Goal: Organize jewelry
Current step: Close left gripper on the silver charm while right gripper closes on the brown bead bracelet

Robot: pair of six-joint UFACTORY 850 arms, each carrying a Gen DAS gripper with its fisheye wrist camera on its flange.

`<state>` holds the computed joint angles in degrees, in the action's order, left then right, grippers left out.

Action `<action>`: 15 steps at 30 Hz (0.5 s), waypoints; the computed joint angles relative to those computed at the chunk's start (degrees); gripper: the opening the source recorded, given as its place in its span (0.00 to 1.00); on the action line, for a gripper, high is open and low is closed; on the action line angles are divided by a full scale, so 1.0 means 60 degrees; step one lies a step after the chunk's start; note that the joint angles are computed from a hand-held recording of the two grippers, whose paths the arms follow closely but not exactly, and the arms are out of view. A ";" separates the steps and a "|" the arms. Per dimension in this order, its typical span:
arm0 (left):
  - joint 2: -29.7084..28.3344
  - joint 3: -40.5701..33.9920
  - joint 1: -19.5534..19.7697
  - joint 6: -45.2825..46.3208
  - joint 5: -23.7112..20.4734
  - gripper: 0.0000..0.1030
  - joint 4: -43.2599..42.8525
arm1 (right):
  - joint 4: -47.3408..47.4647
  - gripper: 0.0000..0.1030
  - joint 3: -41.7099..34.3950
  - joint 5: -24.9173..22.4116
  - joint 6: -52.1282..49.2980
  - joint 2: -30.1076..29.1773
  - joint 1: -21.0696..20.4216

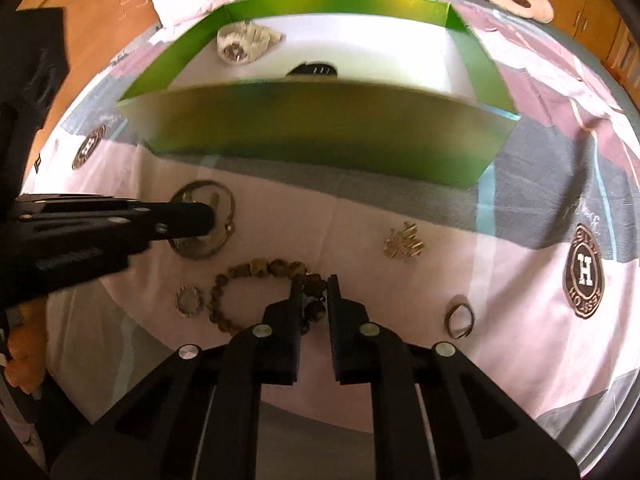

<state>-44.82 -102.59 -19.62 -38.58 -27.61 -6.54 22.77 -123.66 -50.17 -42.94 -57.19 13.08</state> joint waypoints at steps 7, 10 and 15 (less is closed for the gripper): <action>0.1244 0.1304 0.0002 -0.2011 0.0931 0.00 0.2027 | 0.1639 0.11 0.0474 0.0703 -0.0664 0.0420 -0.0289; 0.1334 0.1496 0.0148 -0.0832 0.1142 0.00 0.0711 | 0.1472 0.11 0.0331 0.0584 -0.0526 0.0323 -0.0237; 0.0436 0.0499 0.0044 0.0253 0.0231 0.01 -0.0198 | 0.0746 0.12 -0.0270 0.0083 0.0206 -0.0126 -0.0113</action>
